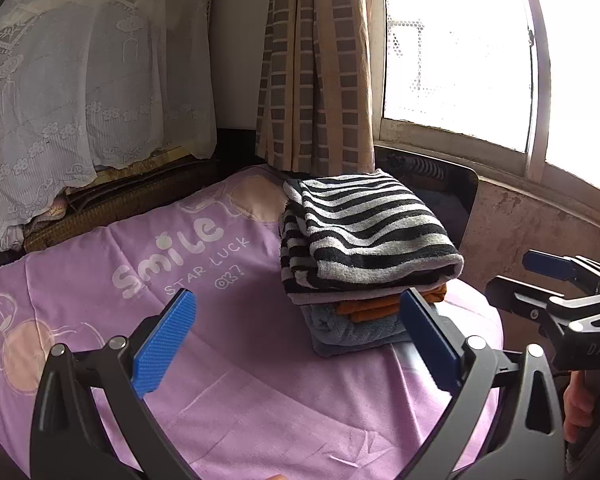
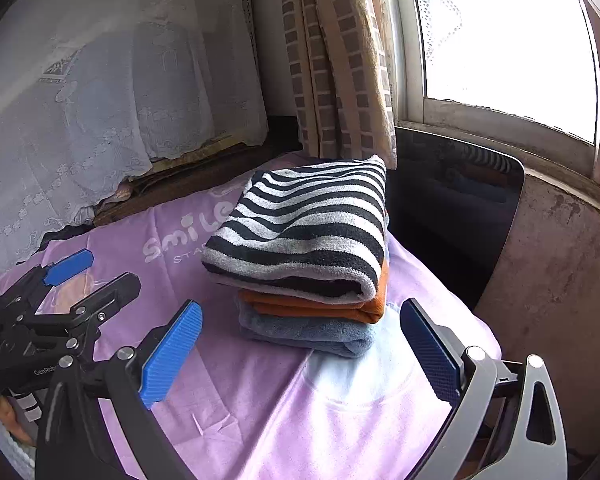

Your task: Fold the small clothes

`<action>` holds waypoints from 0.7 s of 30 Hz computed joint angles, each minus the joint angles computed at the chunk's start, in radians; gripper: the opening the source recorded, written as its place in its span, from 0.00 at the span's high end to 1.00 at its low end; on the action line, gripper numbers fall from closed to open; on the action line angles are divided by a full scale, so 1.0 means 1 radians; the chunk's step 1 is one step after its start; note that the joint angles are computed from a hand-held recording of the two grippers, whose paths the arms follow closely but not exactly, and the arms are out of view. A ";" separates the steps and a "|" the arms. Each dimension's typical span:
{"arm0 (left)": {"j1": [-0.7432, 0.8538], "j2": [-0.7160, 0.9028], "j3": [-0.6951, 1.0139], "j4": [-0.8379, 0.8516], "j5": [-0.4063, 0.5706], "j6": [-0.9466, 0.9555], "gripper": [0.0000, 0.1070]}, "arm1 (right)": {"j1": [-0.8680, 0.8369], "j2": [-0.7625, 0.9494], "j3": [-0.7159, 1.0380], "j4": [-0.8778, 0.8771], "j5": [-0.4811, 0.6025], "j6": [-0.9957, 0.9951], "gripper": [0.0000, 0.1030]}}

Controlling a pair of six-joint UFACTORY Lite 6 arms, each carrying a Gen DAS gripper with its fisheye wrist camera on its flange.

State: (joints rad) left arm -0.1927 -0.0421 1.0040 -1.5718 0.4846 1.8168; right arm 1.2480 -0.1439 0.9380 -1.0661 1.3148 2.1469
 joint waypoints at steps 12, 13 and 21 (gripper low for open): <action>-0.014 -0.060 -0.069 -0.072 -0.018 0.118 0.08 | 0.001 -0.016 -0.052 -0.019 -0.057 0.072 0.03; -0.015 -0.065 -0.074 -0.070 -0.011 0.122 0.08 | 0.000 -0.018 -0.056 -0.021 -0.061 0.076 0.03; -0.031 -0.072 -0.080 -0.062 -0.023 0.110 0.08 | -0.002 -0.031 -0.070 -0.028 -0.067 0.089 0.03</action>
State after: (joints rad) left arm -0.2234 -0.1142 0.9244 -1.6336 0.4615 1.9268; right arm 1.2464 -0.1747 0.8680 -1.0941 1.2477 2.2358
